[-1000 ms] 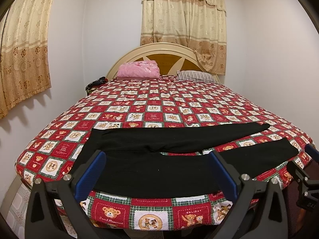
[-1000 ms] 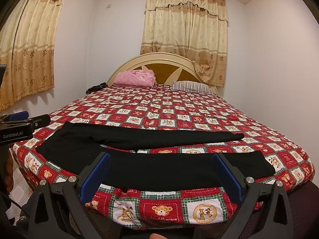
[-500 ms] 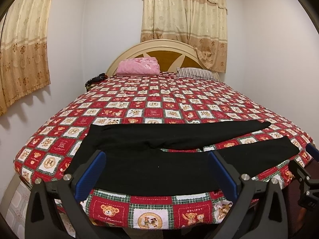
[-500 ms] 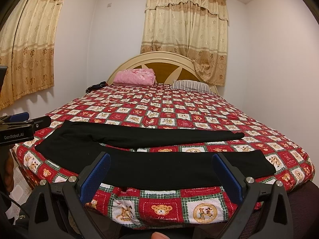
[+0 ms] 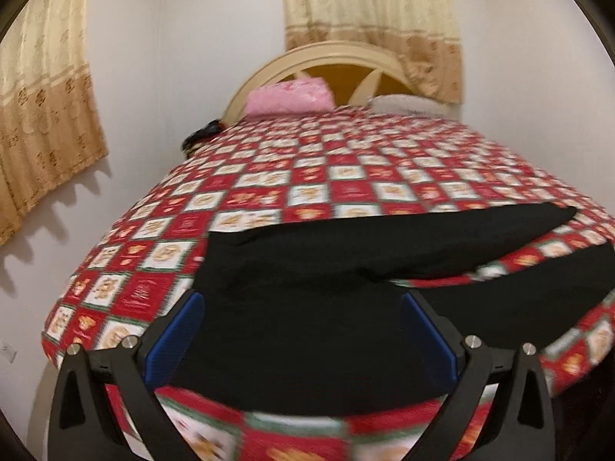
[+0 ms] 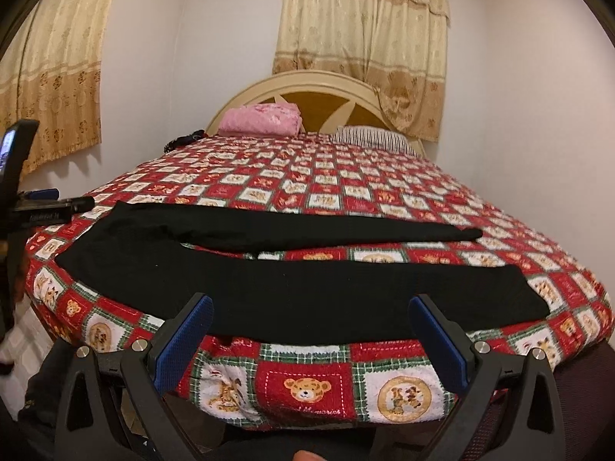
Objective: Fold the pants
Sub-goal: 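Lower and close the left gripper on the black pants while the right gripper grasps another edge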
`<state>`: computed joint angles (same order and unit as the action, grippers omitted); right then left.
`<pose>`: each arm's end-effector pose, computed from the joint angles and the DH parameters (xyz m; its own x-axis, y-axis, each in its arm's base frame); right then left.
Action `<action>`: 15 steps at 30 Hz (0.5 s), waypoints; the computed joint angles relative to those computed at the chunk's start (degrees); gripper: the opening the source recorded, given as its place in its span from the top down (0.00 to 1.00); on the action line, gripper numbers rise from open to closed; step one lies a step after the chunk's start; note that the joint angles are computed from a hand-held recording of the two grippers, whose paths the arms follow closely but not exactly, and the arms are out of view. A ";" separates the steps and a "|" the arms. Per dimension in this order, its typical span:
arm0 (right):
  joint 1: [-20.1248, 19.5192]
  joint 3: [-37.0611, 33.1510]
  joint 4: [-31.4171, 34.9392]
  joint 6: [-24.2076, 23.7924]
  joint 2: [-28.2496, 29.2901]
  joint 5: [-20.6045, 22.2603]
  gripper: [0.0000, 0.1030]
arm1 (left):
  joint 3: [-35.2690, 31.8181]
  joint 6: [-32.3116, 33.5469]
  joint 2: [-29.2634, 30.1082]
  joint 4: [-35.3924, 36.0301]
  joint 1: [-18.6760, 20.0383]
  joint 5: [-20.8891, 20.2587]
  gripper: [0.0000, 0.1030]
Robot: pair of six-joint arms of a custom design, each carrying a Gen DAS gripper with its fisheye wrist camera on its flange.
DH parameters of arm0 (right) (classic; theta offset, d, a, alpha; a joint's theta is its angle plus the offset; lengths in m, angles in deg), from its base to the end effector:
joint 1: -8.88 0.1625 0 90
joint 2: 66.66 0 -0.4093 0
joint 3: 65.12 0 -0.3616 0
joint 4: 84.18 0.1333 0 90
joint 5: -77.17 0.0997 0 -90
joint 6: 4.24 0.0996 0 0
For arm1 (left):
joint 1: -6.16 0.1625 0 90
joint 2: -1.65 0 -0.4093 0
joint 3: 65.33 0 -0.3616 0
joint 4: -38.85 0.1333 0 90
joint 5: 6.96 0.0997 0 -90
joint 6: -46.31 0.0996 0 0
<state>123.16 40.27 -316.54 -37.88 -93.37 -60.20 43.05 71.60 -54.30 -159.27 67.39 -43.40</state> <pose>0.2773 -0.4687 0.0514 -0.6387 0.0447 0.7681 -0.6440 0.5152 -0.5655 -0.0799 -0.5890 0.2640 -0.6440 -0.0571 -0.7629 0.6043 0.5734 -0.5531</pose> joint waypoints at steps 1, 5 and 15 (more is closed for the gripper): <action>-0.55 0.18 0.42 0.80 -0.20 0.24 0.01 | -1.95 1.44 0.46 0.38 1.21 -0.10 0.00; -2.18 -0.19 1.54 2.29 -0.53 0.45 0.01 | -9.18 6.52 2.57 1.56 5.36 -0.78 0.00; -6.66 -3.46 8.91 3.63 -2.81 0.65 0.07 | -30.23 1.52 9.35 24.02 13.80 -3.35 0.21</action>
<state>116.50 36.81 -307.63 -34.26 -96.18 -59.55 12.82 73.12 -44.95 -135.24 81.19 -46.75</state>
